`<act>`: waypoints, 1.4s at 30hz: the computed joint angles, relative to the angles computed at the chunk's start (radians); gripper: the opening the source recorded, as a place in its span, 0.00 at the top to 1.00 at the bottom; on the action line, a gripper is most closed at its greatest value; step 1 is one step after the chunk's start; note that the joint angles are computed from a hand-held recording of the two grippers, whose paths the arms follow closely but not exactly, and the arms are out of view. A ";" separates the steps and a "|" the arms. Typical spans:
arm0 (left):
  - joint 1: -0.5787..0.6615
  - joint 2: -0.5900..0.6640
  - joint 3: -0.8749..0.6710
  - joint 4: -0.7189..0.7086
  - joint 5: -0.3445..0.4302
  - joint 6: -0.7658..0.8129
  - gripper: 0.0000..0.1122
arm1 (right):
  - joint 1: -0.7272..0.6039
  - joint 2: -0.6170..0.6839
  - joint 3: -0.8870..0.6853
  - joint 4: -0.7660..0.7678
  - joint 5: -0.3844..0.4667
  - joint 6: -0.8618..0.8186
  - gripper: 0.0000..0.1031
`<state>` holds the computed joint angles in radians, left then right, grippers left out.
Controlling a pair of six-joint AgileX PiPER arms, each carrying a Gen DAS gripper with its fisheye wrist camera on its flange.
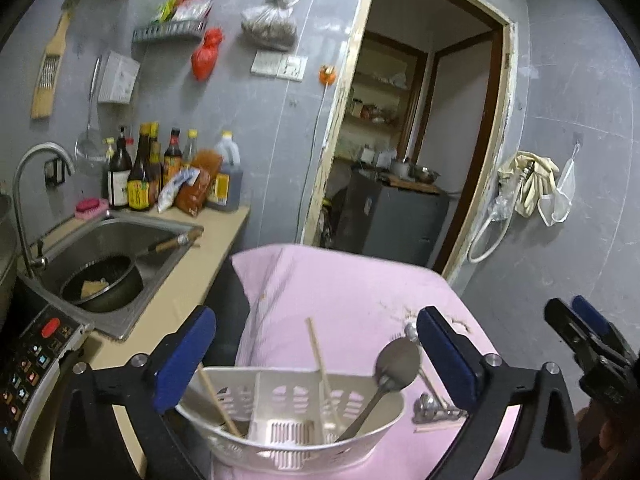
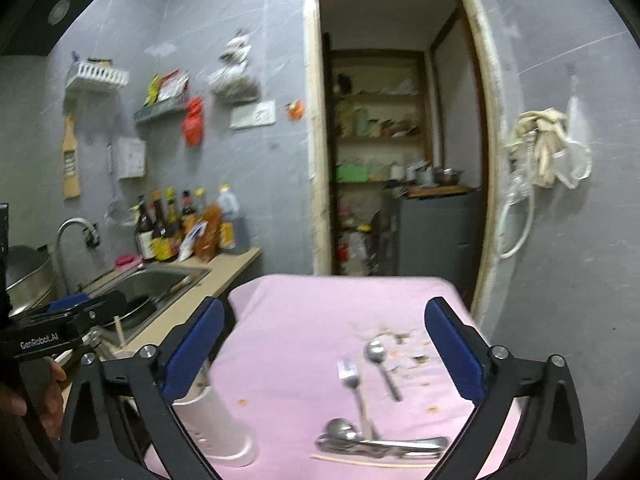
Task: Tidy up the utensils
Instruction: 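Move both grippers back over the remaining cutlery on the tablecloth, then grasp a metal fork with the left gripper while the right gripper grasps a metal spoon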
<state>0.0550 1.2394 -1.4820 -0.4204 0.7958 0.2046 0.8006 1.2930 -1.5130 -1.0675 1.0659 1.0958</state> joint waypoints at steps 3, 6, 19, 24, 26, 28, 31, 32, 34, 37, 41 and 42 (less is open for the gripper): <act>-0.117 -0.003 -0.004 0.147 -0.052 -0.121 0.09 | -0.049 -0.045 0.027 0.018 -0.010 -0.030 0.02; -0.239 0.002 -0.008 0.314 -0.088 -0.267 0.08 | -0.130 -0.087 0.054 0.081 -0.050 -0.095 0.02; -0.663 0.178 -0.136 0.887 -0.018 -0.838 0.08 | -0.875 -0.150 0.144 0.979 -0.372 -0.982 0.02; -0.740 0.318 -0.261 0.964 0.068 -0.963 0.08 | -1.123 -0.044 0.124 1.415 -0.365 -1.428 0.02; -0.752 0.376 -0.316 0.978 0.098 -0.996 0.08 | -1.179 0.020 0.102 1.547 -0.356 -1.564 0.02; -0.757 0.424 -0.358 0.991 0.118 -1.019 0.08 | -1.200 0.075 0.084 1.625 -0.357 -1.647 0.02; -0.775 0.505 -0.431 1.020 0.160 -1.046 0.08 | -1.214 0.155 0.060 1.718 -0.363 -1.746 0.02; -0.777 0.539 -0.464 1.021 0.178 -1.047 0.08 | -1.217 0.181 0.053 1.749 -0.364 -1.778 0.02; -0.776 0.588 -0.511 1.018 0.196 -1.049 0.08 | -1.219 0.228 0.036 1.794 -0.361 -1.824 0.02; -0.773 0.655 -0.587 1.003 0.237 -1.037 0.08 | -1.222 0.318 -0.025 1.844 -0.325 -1.871 0.02; -0.729 0.755 -0.712 0.905 0.305 -0.994 0.09 | -1.223 0.468 -0.176 1.854 -0.214 -1.873 0.02; -0.718 0.775 -0.737 0.882 0.317 -0.989 0.09 | -1.221 0.512 -0.228 1.853 -0.177 -1.870 0.03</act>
